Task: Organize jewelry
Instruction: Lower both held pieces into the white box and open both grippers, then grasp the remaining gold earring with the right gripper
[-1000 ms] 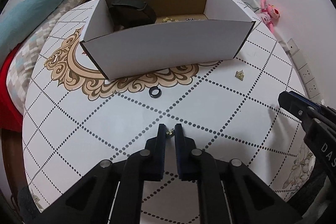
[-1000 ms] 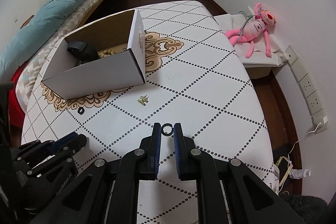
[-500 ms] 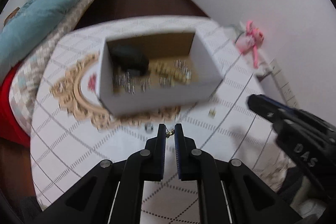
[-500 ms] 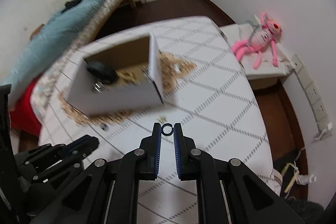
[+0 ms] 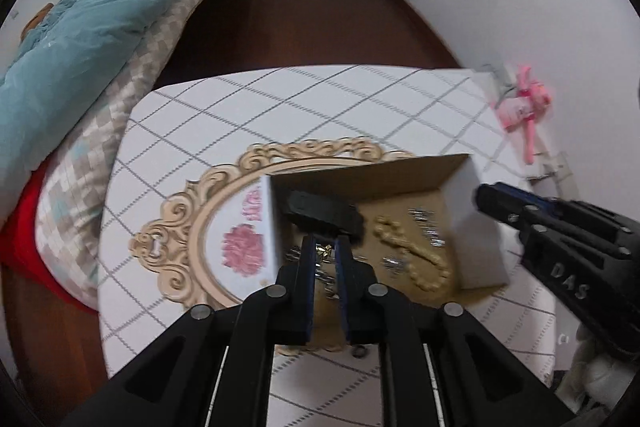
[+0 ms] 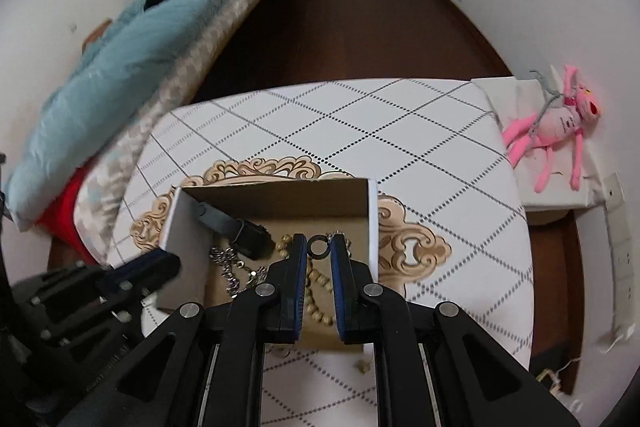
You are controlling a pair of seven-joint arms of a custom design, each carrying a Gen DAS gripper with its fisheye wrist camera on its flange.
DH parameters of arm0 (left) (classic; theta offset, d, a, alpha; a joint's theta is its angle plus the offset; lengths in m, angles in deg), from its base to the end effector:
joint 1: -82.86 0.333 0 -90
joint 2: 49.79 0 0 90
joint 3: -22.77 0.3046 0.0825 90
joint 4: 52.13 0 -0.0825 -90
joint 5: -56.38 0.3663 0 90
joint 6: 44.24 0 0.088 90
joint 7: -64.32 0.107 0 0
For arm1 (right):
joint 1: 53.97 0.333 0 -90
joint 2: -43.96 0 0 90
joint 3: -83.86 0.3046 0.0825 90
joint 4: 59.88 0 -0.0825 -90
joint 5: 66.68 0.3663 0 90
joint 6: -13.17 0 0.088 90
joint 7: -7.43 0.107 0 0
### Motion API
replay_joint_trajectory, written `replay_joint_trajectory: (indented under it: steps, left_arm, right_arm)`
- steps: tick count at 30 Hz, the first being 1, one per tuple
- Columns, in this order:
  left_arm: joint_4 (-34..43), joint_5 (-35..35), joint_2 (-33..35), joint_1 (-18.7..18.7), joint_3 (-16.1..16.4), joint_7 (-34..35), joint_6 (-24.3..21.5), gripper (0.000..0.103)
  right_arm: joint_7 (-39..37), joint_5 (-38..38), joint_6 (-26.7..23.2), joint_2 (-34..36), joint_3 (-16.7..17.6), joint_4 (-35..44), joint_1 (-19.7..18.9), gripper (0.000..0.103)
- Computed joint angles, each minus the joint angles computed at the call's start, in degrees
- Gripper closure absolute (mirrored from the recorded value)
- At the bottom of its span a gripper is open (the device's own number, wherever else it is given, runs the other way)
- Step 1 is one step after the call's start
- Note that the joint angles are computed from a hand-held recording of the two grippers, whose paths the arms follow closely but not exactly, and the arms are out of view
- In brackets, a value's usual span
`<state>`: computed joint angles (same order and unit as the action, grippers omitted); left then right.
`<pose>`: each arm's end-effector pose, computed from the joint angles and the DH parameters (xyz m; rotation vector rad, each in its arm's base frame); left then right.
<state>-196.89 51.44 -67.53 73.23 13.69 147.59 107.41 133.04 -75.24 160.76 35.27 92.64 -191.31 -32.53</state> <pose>0.4292 -0.1444 0.4313 -1.8783 2.1726 -0.5328 0.4412 0.2622 0.4566 -1.9497 1.9149 -0.3004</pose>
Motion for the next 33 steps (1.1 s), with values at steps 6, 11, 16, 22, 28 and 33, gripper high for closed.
replay_joint_trajectory:
  steps: [6, 11, 16, 22, 28, 33]
  left_arm:
    - [1.22, 5.22, 1.35, 2.31, -1.13, -3.83, -0.11, 0.089]
    - [0.28, 8.97, 0.54, 4.04, -2.06, -8.2, 2.02, 0.021]
    - [-0.53, 12.83, -0.01, 5.06, -2.43, -10.91, 2.81, 0.004]
    - [-3.51, 16.95, -3.46, 6.34, -3.27, -14.57, 6.63, 0.0]
    - [-5.05, 13.9, -7.5, 4.29, -1.57, -12.95, 6.25, 0.0]
    - [-9.11, 11.43, -12.81, 3.32, -1.39, -11.82, 5.69, 0.0]
  right_arm:
    - [-1.91, 2.04, -2.71, 2.32, -0.99, 2.99, -0.3, 0.054]
    - [1.51, -2.76, -4.82, 1.27, -0.26, 2.95, -1.03, 0.044]
    - [7.81, -11.93, -10.74, 0.38, 1.32, 3.1, -1.04, 0.003]
    - [10.97, -14.65, -11.8, -2.4, 1.84, 0.47, -0.43, 0.0]
    - [13.73, -16.56, -11.57, -8.52, 3.19, -2.32, -0.67, 0.0]
    - [14.03, -16.01, -12.28, -14.04, 4.55, -5.79, -0.69, 0.0]
